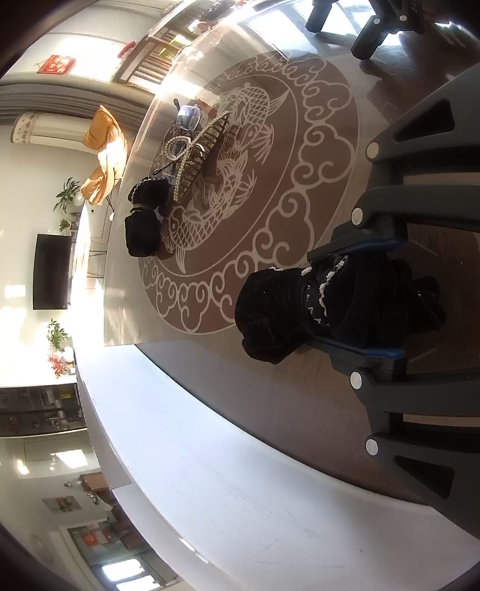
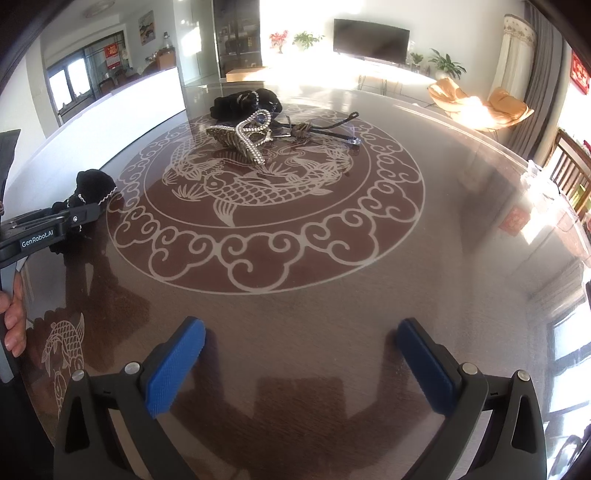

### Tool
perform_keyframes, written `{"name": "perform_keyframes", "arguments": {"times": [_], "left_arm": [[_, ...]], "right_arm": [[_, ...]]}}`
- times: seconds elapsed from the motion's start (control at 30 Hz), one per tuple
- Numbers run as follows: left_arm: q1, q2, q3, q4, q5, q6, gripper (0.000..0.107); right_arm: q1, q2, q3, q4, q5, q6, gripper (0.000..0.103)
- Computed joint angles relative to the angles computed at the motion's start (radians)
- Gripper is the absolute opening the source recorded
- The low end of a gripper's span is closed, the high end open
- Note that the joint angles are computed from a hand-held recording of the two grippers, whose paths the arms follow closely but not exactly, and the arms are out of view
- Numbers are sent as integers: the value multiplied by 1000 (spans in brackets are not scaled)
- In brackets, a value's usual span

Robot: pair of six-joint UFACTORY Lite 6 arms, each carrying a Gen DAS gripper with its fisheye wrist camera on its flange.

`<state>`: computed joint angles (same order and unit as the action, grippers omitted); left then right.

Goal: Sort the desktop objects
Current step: 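Grasp the pearl hair claw clip with the right tool while the left tool holds the gloves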

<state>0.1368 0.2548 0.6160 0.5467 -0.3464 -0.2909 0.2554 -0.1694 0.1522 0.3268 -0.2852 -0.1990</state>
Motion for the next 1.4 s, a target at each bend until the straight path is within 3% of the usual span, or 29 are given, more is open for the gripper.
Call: {"name": "perform_keyframes", "arguments": {"times": [0.1, 0.33, 0.53, 0.67, 0.73, 0.77, 0.83, 0.87, 0.9, 1.0, 1.1, 1.27, 1.4], "left_arm": [[10, 3, -3, 18, -8, -11, 37], [7, 10, 6, 16, -5, -12, 37], [7, 9, 6, 17, -5, -13, 37], [8, 8, 5, 18, -5, -13, 37], [10, 7, 4, 22, -5, -16, 37], [8, 7, 4, 20, -5, -15, 37], [11, 6, 3, 24, -5, -17, 37], [10, 6, 3, 22, -5, -16, 37], [12, 4, 2, 26, -5, -18, 37], [13, 4, 1, 32, -7, -24, 37], [10, 12, 12, 36, -4, -31, 38], [10, 14, 11, 36, -7, -31, 38], [24, 21, 17, 98, -18, -92, 38]], "right_arm": [[-25, 160, 163, -201, 44, 107, 103], [-23, 532, 568, -369, 36, 211, 103], [13, 728, 849, -479, 108, 299, 103], [51, 783, 930, -492, 133, 320, 102], [68, 767, 908, -496, 100, 321, 78], [76, 755, 893, -463, 89, 294, 72], [95, 738, 862, -369, 62, 217, 49], [103, 731, 848, -330, 51, 187, 31], [112, 724, 837, -277, 50, 145, 27], [138, 685, 770, -171, 14, 76, 20], [159, 618, 663, -172, -32, 99, 17], [188, 453, 433, -220, -113, 199, 16], [224, 319, 268, -106, -159, 134, 16]]}}
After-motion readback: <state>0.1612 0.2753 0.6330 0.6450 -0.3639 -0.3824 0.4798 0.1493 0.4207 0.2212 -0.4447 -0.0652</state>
